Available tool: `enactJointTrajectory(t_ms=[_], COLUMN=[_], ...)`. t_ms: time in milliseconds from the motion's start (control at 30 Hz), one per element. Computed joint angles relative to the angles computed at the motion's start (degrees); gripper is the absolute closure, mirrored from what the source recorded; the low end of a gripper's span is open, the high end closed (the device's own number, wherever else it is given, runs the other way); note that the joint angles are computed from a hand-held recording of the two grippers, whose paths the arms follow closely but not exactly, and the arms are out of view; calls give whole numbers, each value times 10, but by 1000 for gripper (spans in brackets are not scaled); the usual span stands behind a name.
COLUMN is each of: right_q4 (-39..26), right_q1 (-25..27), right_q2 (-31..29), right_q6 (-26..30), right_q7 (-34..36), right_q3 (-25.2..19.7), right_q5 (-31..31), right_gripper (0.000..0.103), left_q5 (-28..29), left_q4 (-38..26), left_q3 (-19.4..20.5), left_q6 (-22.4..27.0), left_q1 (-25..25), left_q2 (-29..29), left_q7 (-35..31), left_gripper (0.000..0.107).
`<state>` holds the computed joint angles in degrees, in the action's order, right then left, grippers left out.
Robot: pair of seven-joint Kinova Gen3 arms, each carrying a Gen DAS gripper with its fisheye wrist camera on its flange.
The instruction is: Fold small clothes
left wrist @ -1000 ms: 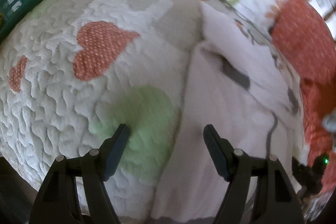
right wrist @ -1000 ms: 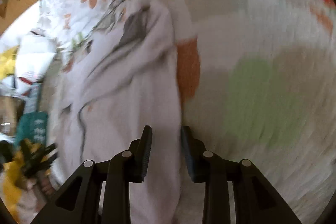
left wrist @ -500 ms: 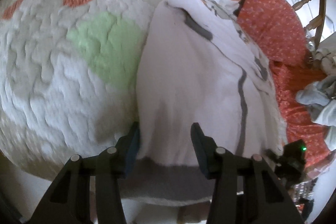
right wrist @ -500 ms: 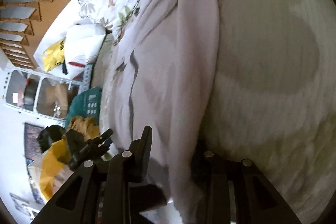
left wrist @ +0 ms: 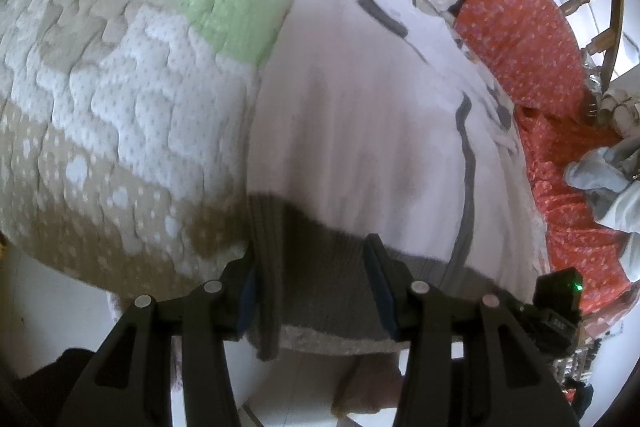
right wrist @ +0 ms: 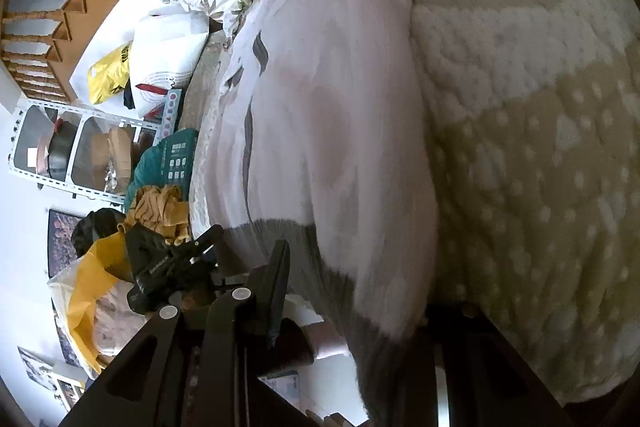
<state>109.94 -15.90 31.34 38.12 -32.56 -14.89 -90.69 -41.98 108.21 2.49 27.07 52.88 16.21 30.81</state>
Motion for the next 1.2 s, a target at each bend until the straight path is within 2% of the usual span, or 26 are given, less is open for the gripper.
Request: enactJointTrajectory(t_ms=[67, 100, 133, 200, 267, 300, 367, 433, 533, 633, 700, 800, 900, 967, 1067, 1200], right_q4=[2, 7, 12, 16, 14, 10, 13, 24, 47, 63, 74, 78, 68, 50, -1, -94], right_q1=[-9, -11, -18, -35, -47, -53, -51, -14, 6, 2, 2, -5, -1, -8, -16, -14], right_q2=[-5, -8, -13, -28, -40, -47, -67, -82, -124, -160, -167, -156, -146, -157, -166, -146], right_q6=[-14, -20, -33, -71, -89, -95, -115, -106, -69, -45, -25, -19, -21, -30, -30, -27], right_q7=[-2, 2, 3, -19, -61, -82, -97, -74, -42, -64, -73, -103, -122, -144, -193, -273], right_q3=[-1, 0, 1, 3, 14, 19, 14, -14, -10, 6, 11, 21, 18, 14, 15, 17], right_q5=[-8, -13, -18, -6, 37, 59, 74, 55, 39, 77, 90, 140, 158, 186, 249, 322], right_gripper=[73, 74, 79, 96, 99, 99, 99, 99, 99, 99, 99, 99, 99, 99, 99, 99], left_q5=[27, 50, 69, 88, 85, 74, 48, 7, -57, -105, -108, -105, -115, -108, -104, -115], left_q4=[-9, -21, -33, -41, -31, -32, -22, -22, -32, -30, -34, -9, 11, 4, -23, -80], left_q3=[13, 28, 39, 42, 59, 57, 21, 3, 40, 57, 77, 105, 85, 96, 129, 157], left_q6=[7, 25, 43, 52, 49, 61, 66, 85, 145, 192, 218, 190, 168, 172, 174, 168], left_q1=[-10, -21, -30, -36, -56, -50, -8, 34, 57, 101, 105, 69, 71, 45, -34, -141], left_q2=[6, 13, 20, 20, 8, 0, -29, -50, -65, -71, -61, -57, -69, -77, -78, -55], left_q7=[-25, -48, -68, -80, -61, -40, 6, 53, 118, 188, 207, 245, 269, 238, 168, 75], left_gripper=[64, 81, 89, 98, 99, 99, 100, 100, 102, 102, 102, 102, 102, 102, 102, 102])
